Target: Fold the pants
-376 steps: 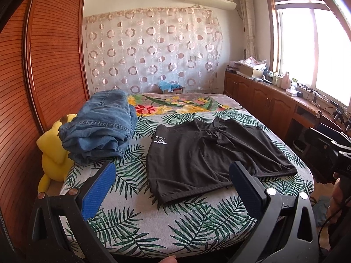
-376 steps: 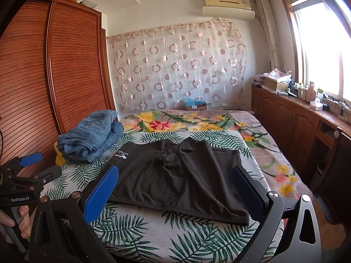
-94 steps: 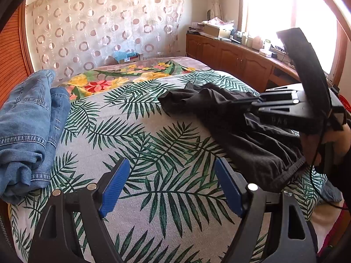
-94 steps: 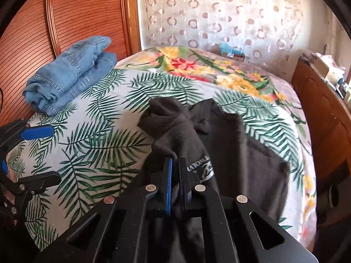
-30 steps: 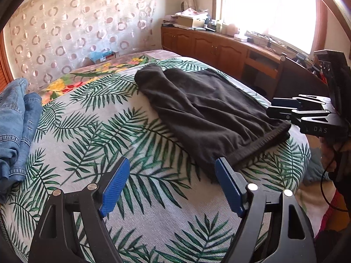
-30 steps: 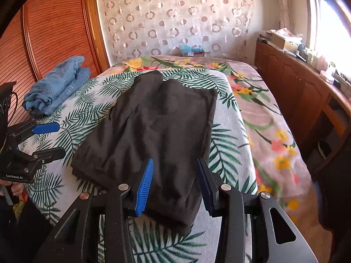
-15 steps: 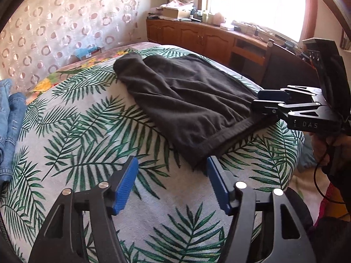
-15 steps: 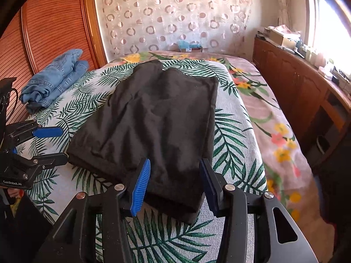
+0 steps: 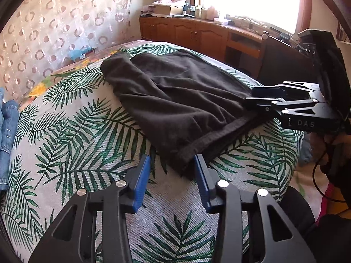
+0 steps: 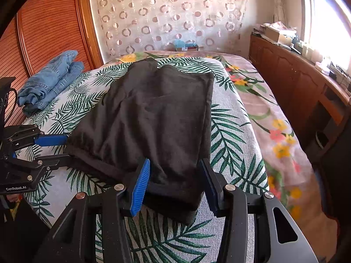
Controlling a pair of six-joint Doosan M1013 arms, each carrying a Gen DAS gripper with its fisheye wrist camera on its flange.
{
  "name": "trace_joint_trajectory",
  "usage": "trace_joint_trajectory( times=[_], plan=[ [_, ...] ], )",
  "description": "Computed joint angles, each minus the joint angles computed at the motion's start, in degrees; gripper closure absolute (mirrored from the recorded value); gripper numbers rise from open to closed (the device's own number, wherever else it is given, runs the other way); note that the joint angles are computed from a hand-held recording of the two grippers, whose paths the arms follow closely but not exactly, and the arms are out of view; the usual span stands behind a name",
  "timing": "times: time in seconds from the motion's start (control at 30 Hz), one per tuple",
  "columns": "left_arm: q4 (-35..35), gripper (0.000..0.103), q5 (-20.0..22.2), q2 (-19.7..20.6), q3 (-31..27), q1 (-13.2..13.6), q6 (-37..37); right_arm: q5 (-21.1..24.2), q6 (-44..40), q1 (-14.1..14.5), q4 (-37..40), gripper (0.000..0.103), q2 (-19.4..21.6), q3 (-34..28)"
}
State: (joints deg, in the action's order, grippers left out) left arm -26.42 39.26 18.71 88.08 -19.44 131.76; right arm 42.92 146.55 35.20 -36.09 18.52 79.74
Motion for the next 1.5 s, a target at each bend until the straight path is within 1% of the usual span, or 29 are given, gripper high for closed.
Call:
trace_joint_trajectory(
  times=[0.1,0.13,0.2,0.3,0.43,0.5,0.7,0.93,1.17,1.23,1.27,1.33,1.4,1.43,1.5],
  plan=[
    [0.11,0.062,-0.33,0.02,-0.02,-0.23,0.25,-0.17,0.05,-0.05,0.0,0.055,-0.03,0.15],
    [-0.42,0.065,-0.28,0.08,-0.06,-0.22,0.68,-0.25,0.21,-0.04,-0.11,0.055,-0.04,0.22],
    [-1.87,0.077,0.27,0.27,-0.27,-0.08,1.61,-0.66,0.52,-0.11,-0.28,0.055,-0.17,0.52],
    [-2.36,0.083,-0.7,-0.12,0.31,-0.1,2.42,-0.86,0.49,-0.17,-0.21,0.054,-0.22,0.6],
    [-4.38,0.087,-0.34,-0.6,0.5,0.44,3.43,-0.91,0.52,-0.18,-0.2,0.054,-0.22,0.61],
    [-3.5,0.09,0.44,-0.85,0.44,0.5,3.13,-1.08,0.73,-0.21,-0.21,0.054,-0.27,0.7],
    [-6.51,0.091,1.17,-1.68,1.26,1.18,5.14,-1.18,0.43,-0.25,-0.16,0.053,-0.23,0.67],
    [-5.63,0.092,1.59,-1.79,2.07,1.1,4.2,-1.69,0.68,-0.33,-0.34,0.053,-0.36,1.01],
    [-7.04,0.092,1.68,-2.1,2.33,1.43,4.61,-1.51,0.37,-0.38,-0.25,0.053,-0.37,0.96],
    [-6.87,0.09,1.49,-2.27,2.41,1.38,4.43,-1.45,0.4,-0.36,-0.28,0.053,-0.35,0.93],
    [-6.19,0.086,1.12,-2.41,2.49,1.25,3.87,-1.42,0.42,-0.37,-0.26,0.053,-0.35,0.92],
    [-5.33,0.076,0.65,-2.47,2.48,1.07,3.3,-1.32,0.29,-0.4,-0.13,0.053,-0.37,0.89],
    [-4.39,0.058,0.53,-2.41,2.44,0.85,2.78,-1.2,0.06,-0.42,0.19,0.053,-0.4,0.82],
    [-4.29,0.054,0.62,-2.29,2.37,0.82,2.77,-1.13,-0.05,-0.45,0.42,0.053,-0.44,0.81],
    [-4.12,0.053,1.15,-1.86,2.03,0.75,2.56,-1.06,-0.14,-0.49,0.87,0.053,-0.64,0.88]
  ],
)
